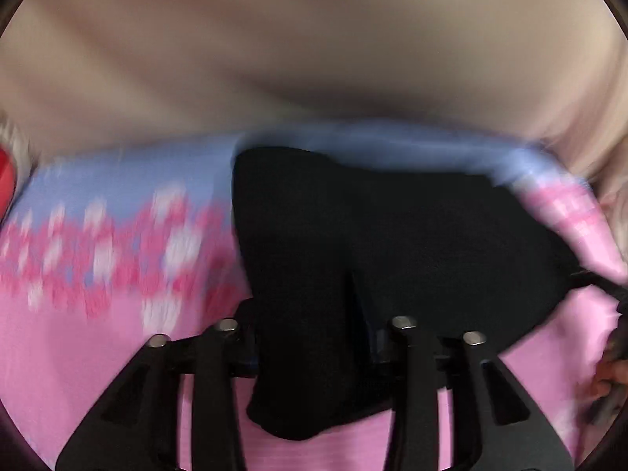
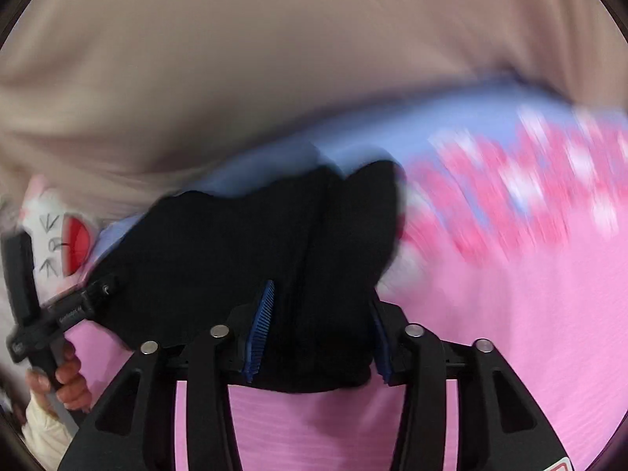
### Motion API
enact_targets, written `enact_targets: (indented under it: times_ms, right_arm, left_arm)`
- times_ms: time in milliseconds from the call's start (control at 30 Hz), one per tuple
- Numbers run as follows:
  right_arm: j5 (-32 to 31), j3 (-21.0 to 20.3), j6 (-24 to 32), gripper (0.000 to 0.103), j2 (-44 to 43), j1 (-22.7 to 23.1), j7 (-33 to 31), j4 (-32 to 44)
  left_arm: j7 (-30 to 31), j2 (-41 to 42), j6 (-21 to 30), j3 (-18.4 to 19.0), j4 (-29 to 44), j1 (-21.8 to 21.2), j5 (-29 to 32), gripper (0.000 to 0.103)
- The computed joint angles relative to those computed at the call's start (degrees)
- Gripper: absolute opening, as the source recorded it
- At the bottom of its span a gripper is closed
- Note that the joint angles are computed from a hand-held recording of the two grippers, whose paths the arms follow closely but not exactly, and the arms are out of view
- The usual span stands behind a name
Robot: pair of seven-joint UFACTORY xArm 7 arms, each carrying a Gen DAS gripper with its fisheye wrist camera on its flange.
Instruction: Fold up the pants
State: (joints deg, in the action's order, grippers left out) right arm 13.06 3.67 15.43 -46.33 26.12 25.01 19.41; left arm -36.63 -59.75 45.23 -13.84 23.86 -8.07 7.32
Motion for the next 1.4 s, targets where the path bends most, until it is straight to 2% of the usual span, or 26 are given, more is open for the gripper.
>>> enact_targets:
  times_ms: [33,67,100,133,200,233,300,333,367,400,500,533,567,667,700,733,767,800,933,1033,1100,1133,1200,1233,1300,1400]
  right_arm:
    - [-1.7,2.7,2.3,0.045,-3.0,-3.6,1.9,-0.4]
    - [-5.1,5.4,5.6,0.045,-8.0,-7.4,4.8,-0.6]
    - [-6.2,6.5,6.6,0.045,-11.1,-8.8,5.2,-0.5]
    - [-6.4,6.2,7.4,0.044,-11.9,-7.9,3.8,0.9]
    - [-6.8,5.5,8.0,0.009,-8.4,-4.6,1.4,5.5]
    - [-6.9,5.7,7.7,0.008,-5.2,-3.2,0.3,8.1]
    - [-6.4,6.4,6.0,0.009,2.9,-0.5,-2.5,13.6]
    - [-8.3,8.9,6.7,0.01,6.7,-2.5,-1.3,16.2]
    - [-10.5,12.0,8.5,0.019,9.3,-5.7,0.9,18.0]
    - [-11.5,13.0,9.6,0.027,10.6,-7.1,2.4,18.5]
    - [-9.8,10.2,11.3,0.032,10.6,-5.9,4.1,15.6]
    - [-9.4,9.4,11.7,0.037,9.8,-5.7,4.3,14.3]
    - [-7.9,7.5,10.3,0.043,8.4,-4.2,3.5,11.8]
    - [-2.9,3.3,7.4,0.056,7.0,0.8,1.0,9.1]
    - [-1.6,2.5,6.8,0.058,8.0,2.3,-0.1,9.2]
    - [-2.0,3.3,6.3,0.056,9.3,1.8,-0.5,9.8]
    - [-3.0,4.6,6.4,0.032,10.0,1.1,-0.8,10.4]
    - [-3.4,5.0,6.8,0.018,9.9,1.1,-1.3,11.3]
    - [-6.3,6.5,9.5,0.016,3.4,-1.8,-1.6,11.9]
    - [-9.4,7.4,13.2,0.016,-0.3,-6.7,-0.1,9.1]
    - [-7.1,6.0,11.5,0.026,2.4,-7.3,-2.5,6.4]
    - [-6.4,3.4,9.1,0.026,0.9,-5.5,-1.9,4.7]
    - [-6.1,0.9,11.6,0.03,-0.8,-3.9,-1.6,5.3]
    - [-5.4,1.5,13.1,0.034,-2.3,-5.4,-2.4,5.7]
    - [-7.0,3.0,13.2,0.074,-5.9,-9.0,-1.3,4.7]
    - [-7.3,3.0,14.8,0.078,-5.1,-10.0,-1.1,4.7]
  left_arm:
    - [-0.6,-3.8,0.4,0.2,-1.3,0.2,0.3,0.063]
    - [-1.1,-6.6,3.2,-1.0,-0.9,1.5,1.6,0.072]
    - [-0.8,-9.3,7.3,-3.6,1.0,4.2,4.1,0.073]
    - [-1.1,-10.1,9.0,-4.2,2.1,4.6,5.9,0.073]
    - [0.3,-10.7,10.2,-5.0,5.5,5.2,7.9,0.074]
    - [0.9,-8.9,10.8,-5.9,8.0,5.7,8.3,0.074]
    - [-0.3,-5.6,11.4,-7.6,11.2,6.3,7.5,0.085]
    - [-1.9,-3.3,11.1,-8.7,12.4,6.6,6.7,0.096]
    - [-2.6,-2.1,11.2,-8.9,13.0,6.7,6.7,0.095]
    - [-3.5,-0.7,12.1,-10.0,13.6,6.7,6.6,0.095]
    - [-4.6,-0.1,14.1,-10.3,12.4,4.5,7.1,0.095]
    - [-4.5,-1.4,15.3,-9.7,11.1,3.4,7.2,0.095]
    - [-4.2,-2.6,16.3,-8.7,9.8,2.6,7.4,0.095]
    - [-4.6,-3.4,14.5,-6.3,6.7,1.8,7.4,0.095]
    - [-5.1,-3.6,14.5,-6.0,6.4,1.9,7.2,0.095]
    - [-5.8,-3.6,13.9,-5.5,5.9,1.8,6.6,0.095]
    - [-6.3,-3.5,13.5,-4.8,5.7,1.6,5.8,0.095]
    - [-6.8,-3.1,13.1,-4.7,5.7,1.5,5.3,0.095]
    - [-6.8,-3.5,13.8,-4.2,6.8,1.3,5.0,0.095]
    - [-5.9,-4.3,13.7,-4.1,6.4,1.5,5.8,0.095]
    - [-6.9,-3.0,13.1,-4.4,5.6,2.3,5.4,0.095]
    - [-7.1,-1.8,12.4,-4.1,5.2,2.2,5.0,0.095]
    - [-8.0,0.4,12.1,-4.1,4.9,2.3,4.4,0.095]
    - [-8.8,0.1,11.0,-4.0,4.3,2.3,4.4,0.095]
    - [-9.9,-0.4,10.5,-3.8,4.2,2.4,4.5,0.095]
    - [-10.6,-0.4,7.9,-2.6,2.9,2.0,3.8,0.096]
